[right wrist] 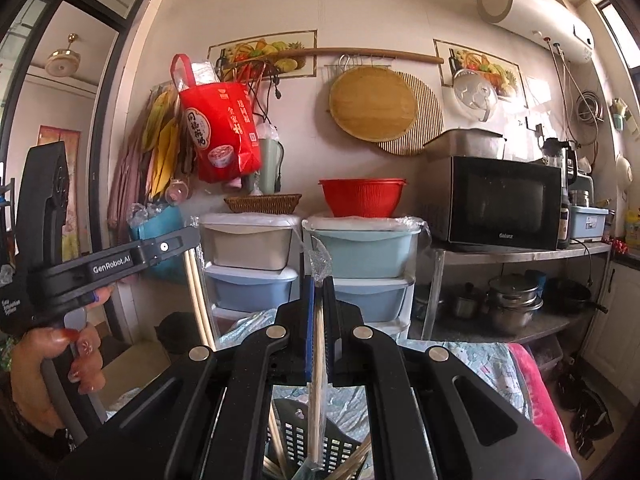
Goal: Organize utensils
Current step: 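Lift both held chopsticks upright and carry them above the green caddy, then lower the chopsticks into the caddy compartments and open both tools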
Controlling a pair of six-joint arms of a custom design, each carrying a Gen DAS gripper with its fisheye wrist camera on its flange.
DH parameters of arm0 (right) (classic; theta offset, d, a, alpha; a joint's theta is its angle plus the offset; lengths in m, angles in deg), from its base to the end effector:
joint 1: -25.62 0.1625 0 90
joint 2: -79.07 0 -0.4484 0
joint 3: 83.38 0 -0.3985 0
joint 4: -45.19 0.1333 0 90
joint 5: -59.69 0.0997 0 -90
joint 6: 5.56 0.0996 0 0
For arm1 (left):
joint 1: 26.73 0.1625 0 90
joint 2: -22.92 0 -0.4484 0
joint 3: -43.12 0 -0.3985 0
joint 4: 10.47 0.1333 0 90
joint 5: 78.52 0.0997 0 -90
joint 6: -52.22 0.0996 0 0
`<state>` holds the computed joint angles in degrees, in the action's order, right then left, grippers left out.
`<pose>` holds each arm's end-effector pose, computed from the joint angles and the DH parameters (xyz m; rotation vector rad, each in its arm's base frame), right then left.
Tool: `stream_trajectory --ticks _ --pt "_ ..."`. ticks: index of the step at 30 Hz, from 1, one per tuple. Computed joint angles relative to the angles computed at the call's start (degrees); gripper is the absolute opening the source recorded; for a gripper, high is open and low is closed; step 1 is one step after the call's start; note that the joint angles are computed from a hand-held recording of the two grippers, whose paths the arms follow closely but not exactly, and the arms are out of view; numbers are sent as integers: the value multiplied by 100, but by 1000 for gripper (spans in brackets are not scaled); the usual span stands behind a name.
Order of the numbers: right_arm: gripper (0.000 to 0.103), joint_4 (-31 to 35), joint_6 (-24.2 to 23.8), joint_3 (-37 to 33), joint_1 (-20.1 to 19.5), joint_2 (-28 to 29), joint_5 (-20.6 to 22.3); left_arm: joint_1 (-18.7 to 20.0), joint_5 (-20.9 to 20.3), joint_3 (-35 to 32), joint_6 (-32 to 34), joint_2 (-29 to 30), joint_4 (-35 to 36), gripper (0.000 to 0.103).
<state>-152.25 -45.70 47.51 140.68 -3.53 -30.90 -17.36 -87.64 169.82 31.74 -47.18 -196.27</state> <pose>0.3145 -0.3602 0.3442 1.4041 -2.2097 1.4711 -0.4154 -0.3033 0.3022 0.4803 2.0490 -1.7811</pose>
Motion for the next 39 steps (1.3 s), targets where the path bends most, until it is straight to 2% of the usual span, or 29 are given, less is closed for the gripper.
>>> stream_trajectory --ticks 7,19,20,21,23,25,28,32,36,39 --pt "4 -138 -6 91 -168 190 6 148 -213 221 -69 86 -157 3" --pt "5 -165 162 224 -361 333 -166 257 -550 611 -1591 -309 1259 3" --pt "6 -148 172 229 -367 332 -184 255 -574 633 -1672 -339 1345 3" --pt "12 -114 193 243 -383 317 -201 245 -613 661 -1746 -381 1432 4" --pt "21 -103 227 277 -417 280 -210 213 -618 719 -1963 -482 1693 11" --pt "21 -87 242 314 -442 230 -259 199 -669 748 -2153 -579 1923 19" --pt "21 -44 261 359 -475 141 -325 141 -648 786 -2599 -775 2517 25" --pt "27 35 292 432 -545 -21 -352 23 -612 837 -3176 -1043 3241 39" --pt "32 116 277 537 -620 -230 -361 -142 -557 793 -4258 -1393 4682 54" --pt "39 218 305 632 -694 -427 -309 -281 -603 798 -4812 -1577 5358 64"
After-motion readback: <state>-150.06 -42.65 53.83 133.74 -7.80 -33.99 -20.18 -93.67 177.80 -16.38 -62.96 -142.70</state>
